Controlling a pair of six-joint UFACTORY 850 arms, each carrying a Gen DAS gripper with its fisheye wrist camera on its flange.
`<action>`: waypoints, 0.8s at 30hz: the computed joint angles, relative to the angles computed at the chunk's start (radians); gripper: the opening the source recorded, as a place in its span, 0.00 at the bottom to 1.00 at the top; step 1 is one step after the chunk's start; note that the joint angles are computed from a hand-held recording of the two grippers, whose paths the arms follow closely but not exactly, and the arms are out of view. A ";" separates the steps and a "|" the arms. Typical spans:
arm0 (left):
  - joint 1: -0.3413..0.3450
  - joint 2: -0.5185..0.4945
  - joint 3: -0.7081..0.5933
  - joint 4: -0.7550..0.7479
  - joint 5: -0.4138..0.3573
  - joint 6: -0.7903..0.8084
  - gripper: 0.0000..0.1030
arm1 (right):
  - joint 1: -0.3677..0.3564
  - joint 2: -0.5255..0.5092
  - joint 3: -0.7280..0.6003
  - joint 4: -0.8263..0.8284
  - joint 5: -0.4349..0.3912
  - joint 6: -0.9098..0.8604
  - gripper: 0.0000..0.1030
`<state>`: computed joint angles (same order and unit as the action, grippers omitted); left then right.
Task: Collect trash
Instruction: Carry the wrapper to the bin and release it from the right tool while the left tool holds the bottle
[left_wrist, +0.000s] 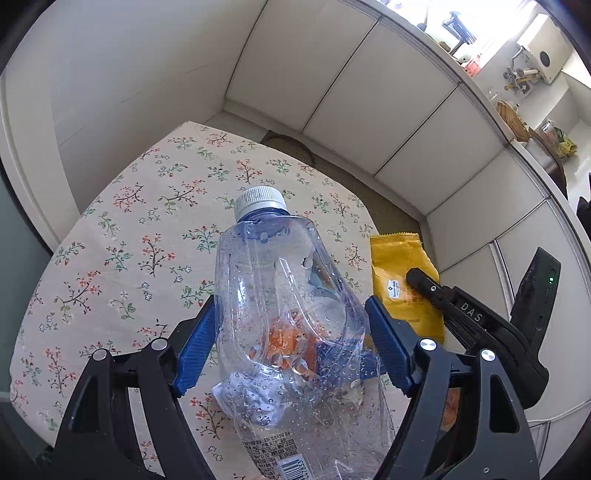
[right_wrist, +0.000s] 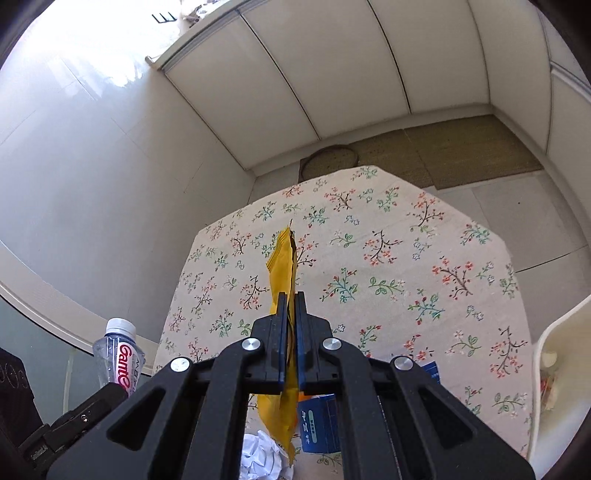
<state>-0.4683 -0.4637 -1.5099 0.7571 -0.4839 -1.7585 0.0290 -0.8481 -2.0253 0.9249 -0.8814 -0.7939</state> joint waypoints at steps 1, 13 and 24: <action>-0.003 -0.007 -0.011 -0.002 -0.001 0.007 0.73 | -0.006 0.016 0.016 0.007 0.015 -0.019 0.03; -0.042 -0.107 -0.156 -0.029 0.026 0.079 0.73 | -0.096 0.189 0.222 0.174 0.236 -0.277 0.04; -0.077 -0.231 -0.326 -0.118 0.021 0.219 0.73 | -0.174 0.237 0.285 0.279 0.423 -0.421 0.04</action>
<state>-0.5450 -0.6948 -1.8360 0.6389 -0.4629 -1.5390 -0.1451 -0.6109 -1.7402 1.2041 -0.4588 -1.2147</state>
